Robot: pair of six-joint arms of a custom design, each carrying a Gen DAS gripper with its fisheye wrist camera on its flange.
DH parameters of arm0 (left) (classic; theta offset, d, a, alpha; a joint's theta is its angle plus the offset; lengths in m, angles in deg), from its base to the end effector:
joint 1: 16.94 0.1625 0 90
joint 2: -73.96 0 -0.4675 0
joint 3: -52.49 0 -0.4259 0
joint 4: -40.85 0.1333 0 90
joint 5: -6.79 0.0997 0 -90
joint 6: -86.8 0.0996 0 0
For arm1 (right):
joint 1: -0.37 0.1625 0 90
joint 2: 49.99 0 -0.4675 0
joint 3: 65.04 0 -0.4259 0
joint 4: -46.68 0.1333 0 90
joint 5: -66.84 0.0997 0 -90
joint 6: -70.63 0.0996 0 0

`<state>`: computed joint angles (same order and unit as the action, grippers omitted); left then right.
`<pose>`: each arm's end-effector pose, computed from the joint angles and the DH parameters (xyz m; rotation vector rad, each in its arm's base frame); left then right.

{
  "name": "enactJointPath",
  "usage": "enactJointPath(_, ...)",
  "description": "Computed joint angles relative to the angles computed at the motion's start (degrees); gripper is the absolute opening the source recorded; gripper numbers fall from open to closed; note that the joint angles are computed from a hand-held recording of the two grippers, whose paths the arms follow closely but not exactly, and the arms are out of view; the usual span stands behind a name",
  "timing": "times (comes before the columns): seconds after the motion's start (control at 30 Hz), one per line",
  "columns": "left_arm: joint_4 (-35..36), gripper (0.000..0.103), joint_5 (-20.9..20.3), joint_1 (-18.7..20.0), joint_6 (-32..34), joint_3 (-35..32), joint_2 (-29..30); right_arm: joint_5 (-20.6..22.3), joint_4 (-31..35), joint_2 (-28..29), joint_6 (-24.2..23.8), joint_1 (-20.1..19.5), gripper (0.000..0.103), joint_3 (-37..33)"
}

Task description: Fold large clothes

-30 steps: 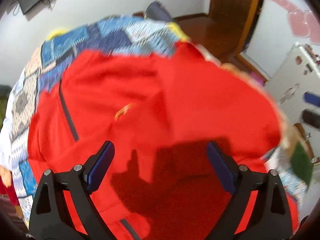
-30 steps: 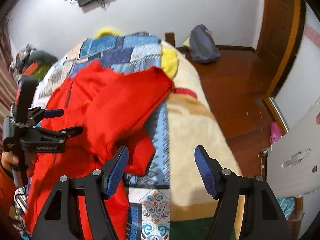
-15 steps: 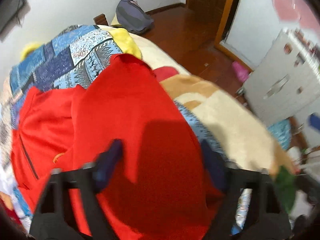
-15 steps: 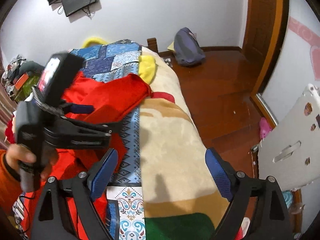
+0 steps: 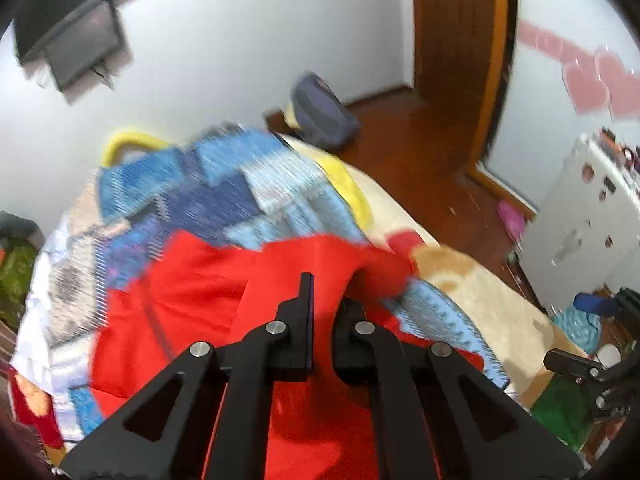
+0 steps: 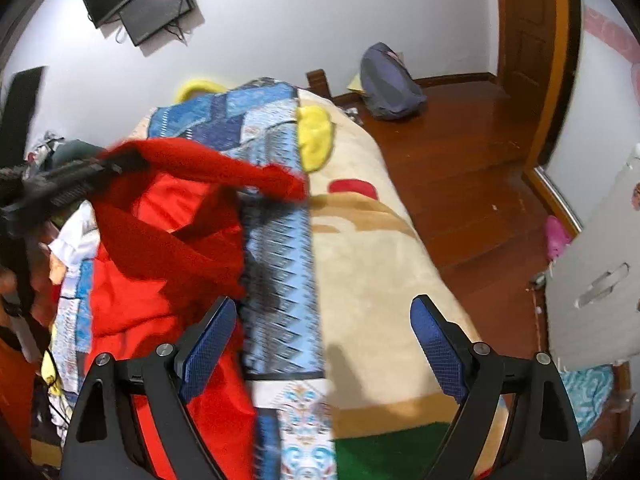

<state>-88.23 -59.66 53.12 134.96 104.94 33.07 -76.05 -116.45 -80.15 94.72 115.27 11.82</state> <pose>-0.1447 -0.9063 0.3483 1.3408 2.2202 -0.4835 0.3909 -0.7141 0.0780 -0.2527 -2.3045 0.9669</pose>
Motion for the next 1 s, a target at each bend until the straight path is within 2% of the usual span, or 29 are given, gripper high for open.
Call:
enactJointPath(0.2, -2.3, 0.005, -0.4, 2.4, 4.2, -6.2, -0.5, 1.3, 0.8, 3.2, -2.6, 1.1, 0.088, -5.7)
enactJointPath(0.33, -1.5, 0.005, 2.4, 5.7, 5.8, -10.3, 0.7, 1.7, 4.0, 6.7, -4.3, 1.7, 0.088, -11.3)
enactJointPath(0.57, 9.7, 0.005, 7.8, 12.5, 3.2, -22.6, 6.8, 1.9, 14.2, 14.0, -6.3, 1.7, 0.088, -23.6)
enactJointPath(0.73, 17.6, 0.009, 11.0, 15.6, 3.6, -24.0, 8.0, 2.1, 22.6, 19.7, -6.7, 0.8, 0.088, -33.6)
enactJointPath(0.83, 21.2, 0.032, 13.0, 15.4, 3.8, -21.3, 6.6, 2.4, 27.9, 23.3, -6.8, 0.0, 0.088, -40.4)
enactJointPath(0.9, 18.8, 0.056, 13.6, 14.7, 4.8, -18.5, 5.4, 2.6, 30.4, 25.1, -6.9, -0.4, 0.088, -43.8)
enactJointPath(0.93, 17.1, 0.062, 13.0, 14.4, 4.9, -17.2, 4.8, 2.8, 31.3, 25.8, -7.1, -0.6, 0.088, -45.0)
enactJointPath(0.97, 16.9, 0.072, 11.7, 14.1, 4.2, -17.3, 4.7, 2.9, 31.9, 26.3, -7.3, -0.7, 0.088, -45.9)
enactJointPath(1.0, 18.0, 0.077, 9.2, 13.8, 2.2, -18.5, 5.1, 3.0, 32.4, 26.7, -7.4, -0.8, 0.088, -46.6)
